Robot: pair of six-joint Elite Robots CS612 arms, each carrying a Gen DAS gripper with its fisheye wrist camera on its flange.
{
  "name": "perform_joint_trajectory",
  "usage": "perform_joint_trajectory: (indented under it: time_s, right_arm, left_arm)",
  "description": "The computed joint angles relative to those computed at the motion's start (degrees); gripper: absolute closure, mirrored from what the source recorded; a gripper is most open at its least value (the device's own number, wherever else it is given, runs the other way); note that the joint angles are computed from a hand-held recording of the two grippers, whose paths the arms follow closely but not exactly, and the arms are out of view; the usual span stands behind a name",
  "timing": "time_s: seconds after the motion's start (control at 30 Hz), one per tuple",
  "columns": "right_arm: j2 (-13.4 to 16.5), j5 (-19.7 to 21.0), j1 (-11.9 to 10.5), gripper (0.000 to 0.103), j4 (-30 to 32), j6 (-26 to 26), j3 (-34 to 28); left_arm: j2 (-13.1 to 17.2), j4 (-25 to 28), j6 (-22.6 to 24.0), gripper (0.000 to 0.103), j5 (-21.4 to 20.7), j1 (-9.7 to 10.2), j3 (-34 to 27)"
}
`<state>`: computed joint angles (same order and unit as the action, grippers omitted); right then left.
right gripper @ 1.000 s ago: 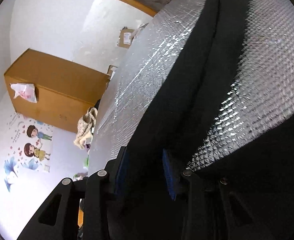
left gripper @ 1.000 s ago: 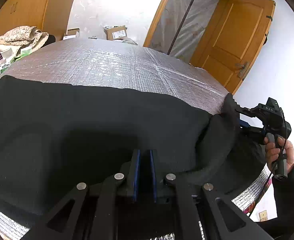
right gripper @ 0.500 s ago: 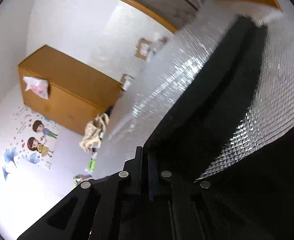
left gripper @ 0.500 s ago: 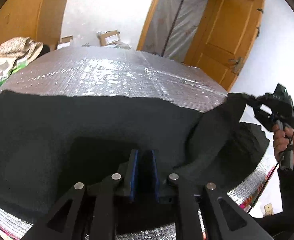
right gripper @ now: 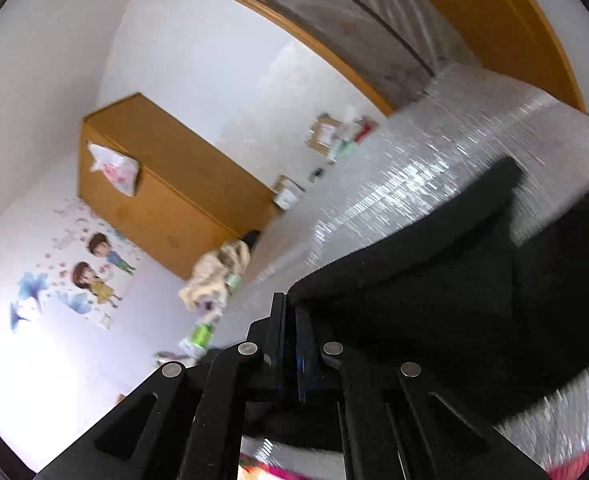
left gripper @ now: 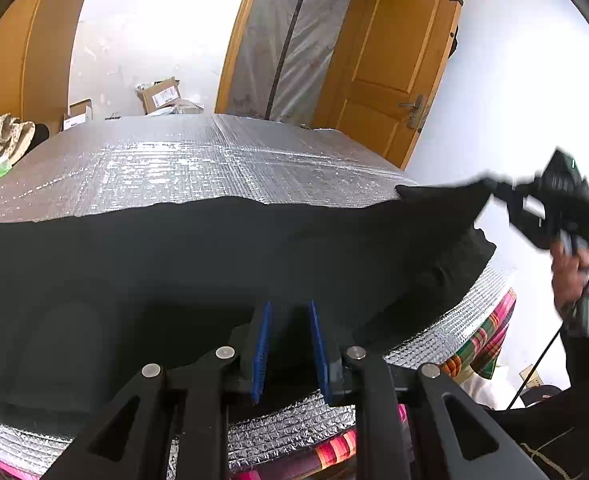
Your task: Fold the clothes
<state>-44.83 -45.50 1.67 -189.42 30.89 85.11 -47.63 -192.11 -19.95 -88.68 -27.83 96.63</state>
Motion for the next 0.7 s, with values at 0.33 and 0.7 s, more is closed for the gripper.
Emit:
perform_joint_trajectory:
  time_s: [0.33, 0.7]
  right_arm:
    - [0.63, -3.81, -0.85, 0.094, 11.44, 2.36, 3.92]
    - [1.48, 2.33, 1.15, 0.07, 16.25, -7.32, 1.45]
  left_arm:
    - [-0.37, 1.71, -0.89, 0.082, 1.01, 0.21, 0.93]
    - [0.69, 3.67, 6.95, 0.081, -4.3, -1.09, -1.06]
